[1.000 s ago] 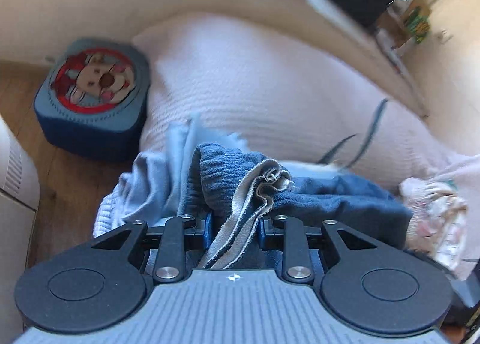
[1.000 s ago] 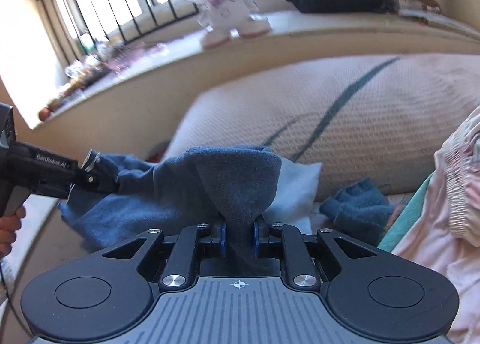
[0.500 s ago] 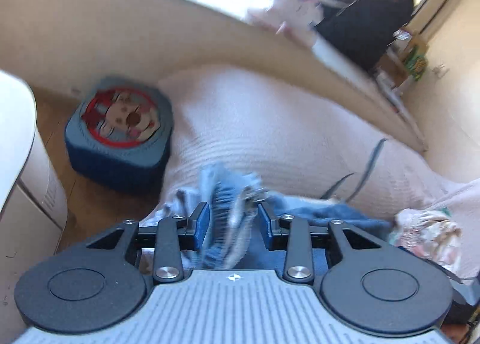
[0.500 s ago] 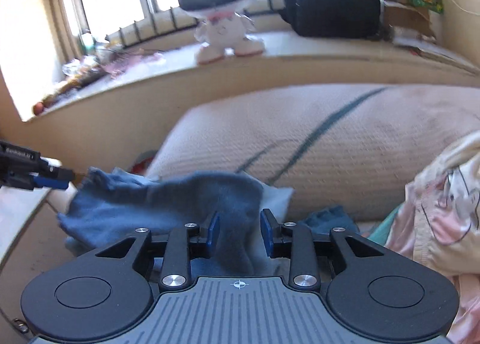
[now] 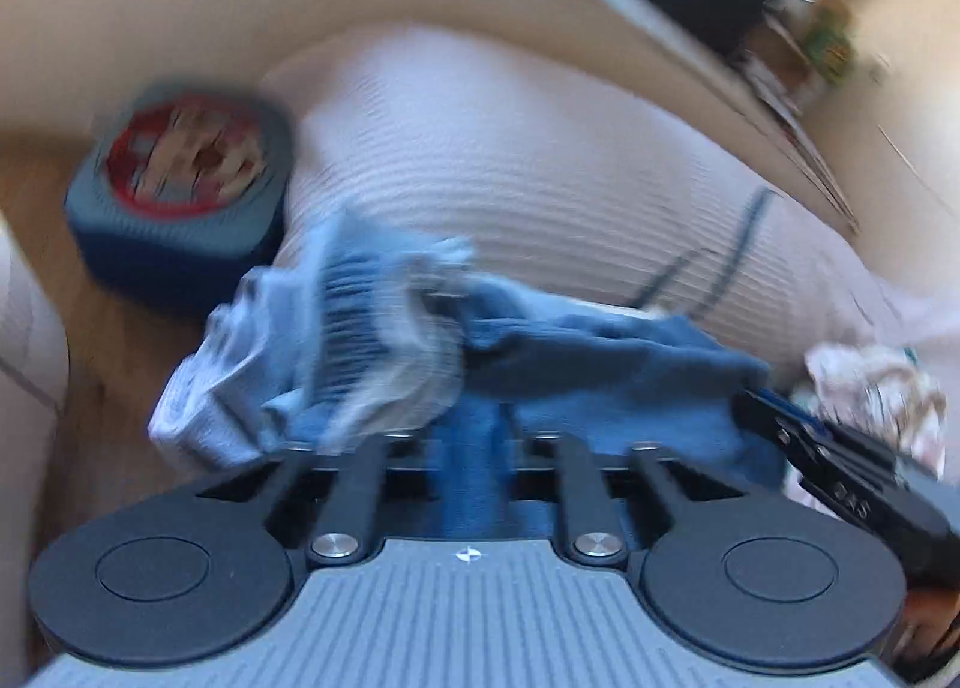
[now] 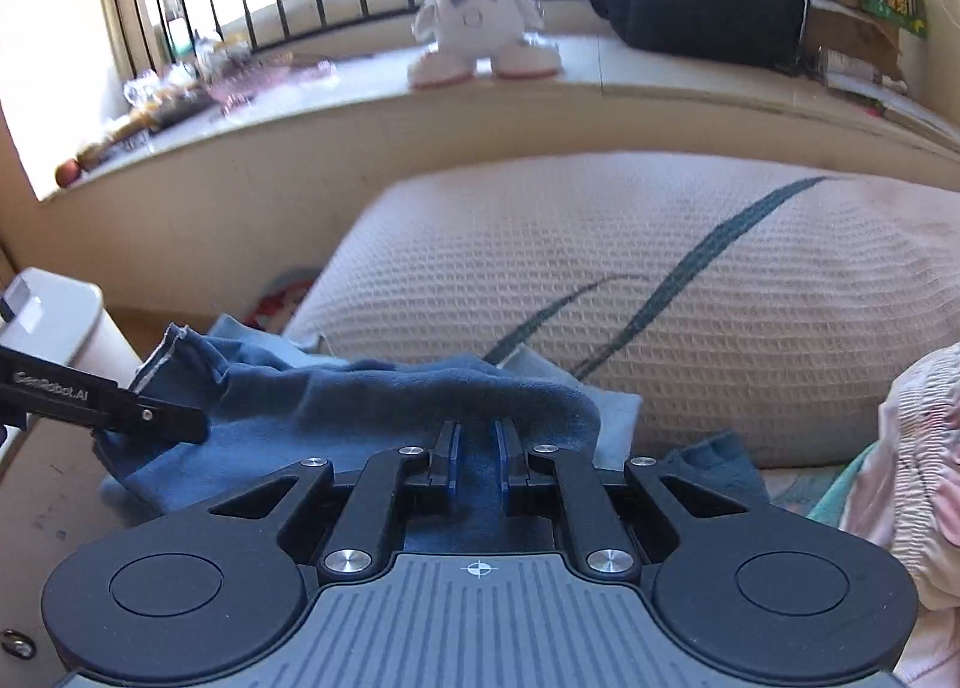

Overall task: Fold clothes
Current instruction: 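Carry the folded sweatpants with both grippers onto the light blue sweatshirt, then open both grippers to release the sweatpants on the stack and withdraw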

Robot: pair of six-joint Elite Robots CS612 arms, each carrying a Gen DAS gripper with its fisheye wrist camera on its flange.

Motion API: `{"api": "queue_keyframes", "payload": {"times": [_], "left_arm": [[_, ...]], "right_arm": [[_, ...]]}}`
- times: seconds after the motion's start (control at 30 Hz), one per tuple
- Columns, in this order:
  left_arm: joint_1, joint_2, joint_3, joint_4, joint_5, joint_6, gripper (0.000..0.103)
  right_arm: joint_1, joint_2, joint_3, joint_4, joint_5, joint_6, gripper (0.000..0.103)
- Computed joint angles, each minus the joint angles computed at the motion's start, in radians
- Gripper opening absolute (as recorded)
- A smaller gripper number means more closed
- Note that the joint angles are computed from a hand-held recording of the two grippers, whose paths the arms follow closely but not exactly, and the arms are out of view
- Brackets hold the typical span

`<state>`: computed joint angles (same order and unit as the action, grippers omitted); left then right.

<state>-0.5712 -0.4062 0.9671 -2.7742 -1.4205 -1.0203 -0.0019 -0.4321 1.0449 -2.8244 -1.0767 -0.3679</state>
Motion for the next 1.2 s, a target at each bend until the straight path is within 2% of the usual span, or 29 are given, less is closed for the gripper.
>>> {"api": "queue_keyframes", "payload": {"times": [0.1,0.2,0.27,0.33,0.4,0.43,0.47,0.53,0.57,0.67,0.73,0.83,1.03,1.13,1.2], "left_arm": [[0.018,0.016,0.017,-0.077,-0.051,-0.074,0.003],[0.013,0.022,0.009,-0.077,-0.033,-0.052,0.003],[0.005,0.014,0.009,-0.049,-0.007,-0.042,0.003],[-0.007,-0.007,0.02,-0.023,0.017,-0.036,0.006],[-0.025,-0.038,0.058,-0.028,0.046,-0.04,0.027],[-0.039,-0.056,0.082,-0.029,0.07,-0.038,0.047],[-0.053,-0.074,0.105,-0.03,0.095,-0.037,0.063],[-0.081,-0.104,0.14,-0.006,0.137,-0.017,0.078],[-0.097,-0.117,0.152,0.021,0.157,-0.002,0.081],[-0.149,-0.142,0.169,0.14,0.26,0.03,0.098],[-0.185,-0.148,0.164,0.252,0.348,0.033,0.102],[-0.227,-0.163,0.179,0.325,0.431,0.021,0.103],[-0.285,-0.215,0.263,0.317,0.497,-0.15,0.103],[-0.303,-0.23,0.296,0.281,0.481,-0.159,0.103],[-0.316,-0.228,0.29,0.31,0.498,-0.152,0.103]], "right_arm": [[0.002,0.039,-0.066,0.09,-0.015,0.036,0.009],[0.002,0.046,-0.068,0.083,-0.017,0.037,0.009],[0.003,0.037,-0.057,0.077,-0.019,0.02,0.01],[-0.005,0.024,-0.036,0.059,0.009,0.031,0.014],[-0.017,0.0,0.013,0.011,0.05,0.051,0.017],[-0.024,-0.015,0.044,-0.016,0.069,0.049,0.018],[-0.03,-0.028,0.074,-0.043,0.088,0.047,0.019],[-0.046,-0.058,0.137,-0.082,0.125,0.039,0.021],[-0.052,-0.075,0.169,-0.085,0.139,0.031,0.023],[-0.072,-0.125,0.266,-0.089,0.172,-0.011,0.03],[-0.084,-0.156,0.331,-0.108,0.178,-0.058,0.036],[-0.099,-0.197,0.418,-0.133,0.184,-0.136,0.041],[-0.128,-0.268,0.55,-0.104,0.213,-0.289,0.049],[-0.14,-0.293,0.602,-0.113,0.204,-0.337,0.051],[-0.149,-0.305,0.633,-0.125,0.202,-0.353,0.052]]}}
